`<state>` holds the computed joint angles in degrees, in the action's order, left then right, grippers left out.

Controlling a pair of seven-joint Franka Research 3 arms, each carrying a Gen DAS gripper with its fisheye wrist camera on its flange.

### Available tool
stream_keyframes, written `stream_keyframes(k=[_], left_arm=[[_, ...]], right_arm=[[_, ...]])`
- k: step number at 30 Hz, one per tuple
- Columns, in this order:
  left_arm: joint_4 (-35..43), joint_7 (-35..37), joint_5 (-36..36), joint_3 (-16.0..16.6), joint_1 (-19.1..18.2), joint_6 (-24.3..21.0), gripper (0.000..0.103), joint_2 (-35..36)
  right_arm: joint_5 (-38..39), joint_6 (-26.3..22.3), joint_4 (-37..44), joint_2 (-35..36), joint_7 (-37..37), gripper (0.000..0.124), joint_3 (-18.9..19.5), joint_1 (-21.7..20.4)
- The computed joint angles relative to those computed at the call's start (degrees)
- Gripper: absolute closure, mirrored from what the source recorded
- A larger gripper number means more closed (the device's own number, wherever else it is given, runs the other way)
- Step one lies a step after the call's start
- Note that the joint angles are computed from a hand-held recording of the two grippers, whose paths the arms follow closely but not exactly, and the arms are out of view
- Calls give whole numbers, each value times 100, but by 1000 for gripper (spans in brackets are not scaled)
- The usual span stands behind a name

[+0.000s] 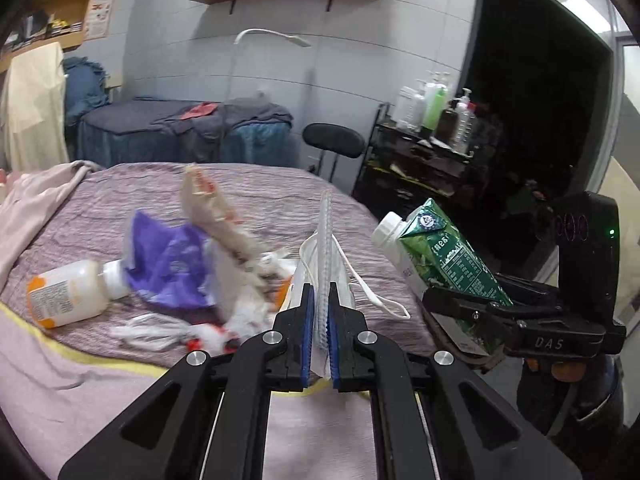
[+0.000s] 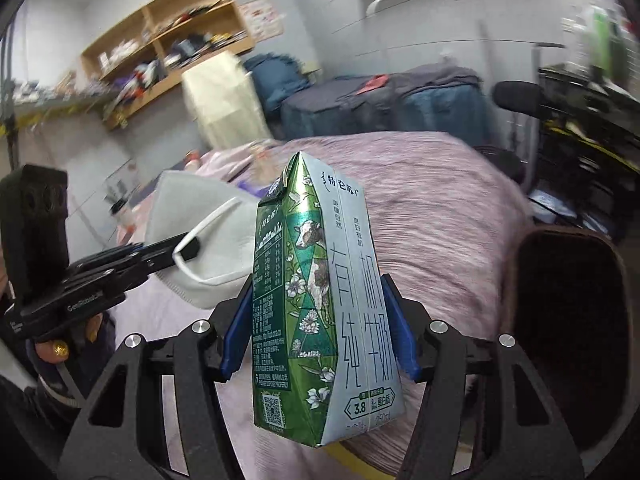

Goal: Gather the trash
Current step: 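Drop the milk carton into the bin with the right tool while the left tool drops the mask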

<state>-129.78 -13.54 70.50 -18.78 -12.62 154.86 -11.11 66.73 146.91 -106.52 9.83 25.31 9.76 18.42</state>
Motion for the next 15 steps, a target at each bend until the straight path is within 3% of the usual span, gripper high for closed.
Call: stream_keyframes(k=[5,9,15], left_arm=[[696,191,175,52,-104,383,96,686],[1285,598,54,190,-337,554,96,1272],[2050,1470,-512,452,-732,685,96,2049]], right_arm=[[255,691,-363,-216,233,64,-210,-181],[-307,1401,-463,-78,1015,64,-352,-246],[-1275,1563,-345,453,2241,64,-415,-498]])
